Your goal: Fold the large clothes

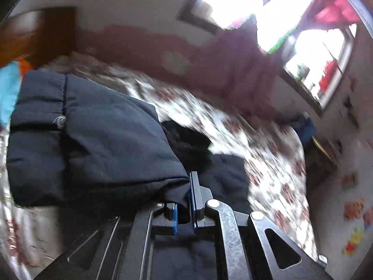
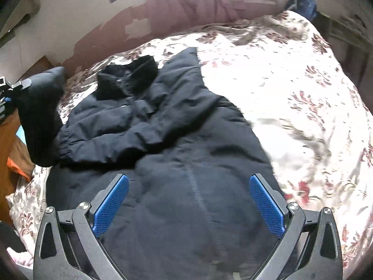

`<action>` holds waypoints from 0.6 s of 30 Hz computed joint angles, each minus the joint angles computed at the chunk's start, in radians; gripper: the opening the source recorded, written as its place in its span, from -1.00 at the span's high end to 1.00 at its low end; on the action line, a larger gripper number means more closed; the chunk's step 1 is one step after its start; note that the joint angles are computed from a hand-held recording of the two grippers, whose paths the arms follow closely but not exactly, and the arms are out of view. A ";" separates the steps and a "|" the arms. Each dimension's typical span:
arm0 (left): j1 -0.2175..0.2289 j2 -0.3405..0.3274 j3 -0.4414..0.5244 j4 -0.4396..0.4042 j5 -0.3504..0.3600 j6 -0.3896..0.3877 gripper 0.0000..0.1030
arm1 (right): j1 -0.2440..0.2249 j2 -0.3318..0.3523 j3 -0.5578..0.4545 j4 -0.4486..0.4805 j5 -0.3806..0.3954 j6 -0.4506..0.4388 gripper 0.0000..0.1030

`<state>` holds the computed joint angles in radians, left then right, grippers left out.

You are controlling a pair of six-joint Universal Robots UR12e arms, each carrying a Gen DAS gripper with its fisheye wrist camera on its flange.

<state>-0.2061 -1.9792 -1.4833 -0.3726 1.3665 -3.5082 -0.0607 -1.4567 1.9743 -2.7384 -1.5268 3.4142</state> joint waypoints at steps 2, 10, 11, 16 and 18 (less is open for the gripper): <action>-0.017 -0.019 0.023 -0.033 -0.033 0.017 0.85 | -0.023 -0.013 0.016 0.003 -0.001 -0.005 -0.97; -0.088 -0.071 0.085 -0.210 -0.041 0.059 0.80 | -0.098 -0.034 0.058 0.005 0.009 -0.018 -0.97; -0.099 -0.084 0.109 -0.237 -0.034 0.060 0.73 | -0.106 -0.035 0.062 0.005 0.012 -0.019 -0.97; -0.121 -0.102 0.135 -0.346 -0.028 0.056 0.25 | -0.136 -0.033 0.072 0.001 0.032 -0.033 -0.97; -0.124 -0.111 0.142 -0.369 -0.062 0.053 -0.43 | -0.144 -0.034 0.075 0.000 0.040 -0.042 -0.97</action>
